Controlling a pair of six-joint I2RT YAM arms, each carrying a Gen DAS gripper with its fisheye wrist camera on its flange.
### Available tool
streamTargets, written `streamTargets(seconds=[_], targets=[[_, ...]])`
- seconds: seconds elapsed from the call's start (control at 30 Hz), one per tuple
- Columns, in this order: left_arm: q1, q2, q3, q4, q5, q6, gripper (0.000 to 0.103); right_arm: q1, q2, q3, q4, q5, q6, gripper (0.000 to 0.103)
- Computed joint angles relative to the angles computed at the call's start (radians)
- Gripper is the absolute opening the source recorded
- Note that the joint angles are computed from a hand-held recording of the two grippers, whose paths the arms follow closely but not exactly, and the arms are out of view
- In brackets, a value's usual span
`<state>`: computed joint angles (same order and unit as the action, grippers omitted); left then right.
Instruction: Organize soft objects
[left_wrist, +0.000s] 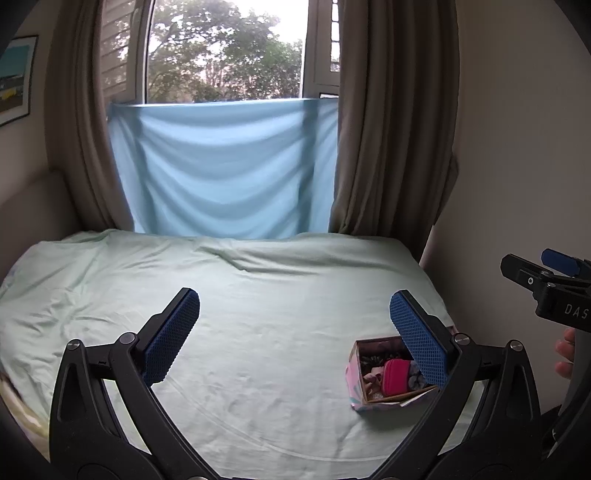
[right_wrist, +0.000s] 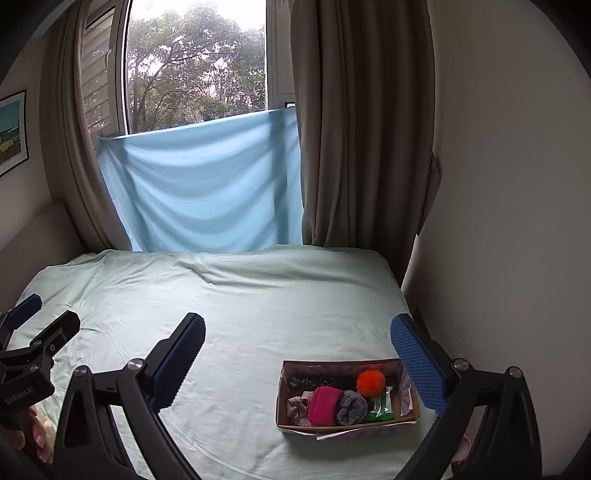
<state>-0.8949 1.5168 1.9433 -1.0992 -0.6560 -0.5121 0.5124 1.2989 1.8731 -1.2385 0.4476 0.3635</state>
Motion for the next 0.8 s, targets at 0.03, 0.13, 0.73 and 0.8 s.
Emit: streamTargets(seconds=[0.03,0.13,0.73,0.8], targets=[[0.001,0.000,0.001,-0.002,0.001,0.000,0.103,0.000,0.000,0.000,0.000,0.000,0.001,0.100],[0.000,0.002,0.004,-0.004,-0.003,0.000,0.103,-0.002,0.001,0.002,0.001,0.000,0.001,0.100],[0.004,-0.001,-0.005,0.009,-0.003,0.006,0.103,0.010,0.006,0.009,-0.004,0.025,0.017,0.100],[0.003,-0.001,-0.005,0.008,-0.008,0.005,0.103,0.008,0.003,0.006,-0.001,0.025,0.016,0.100]])
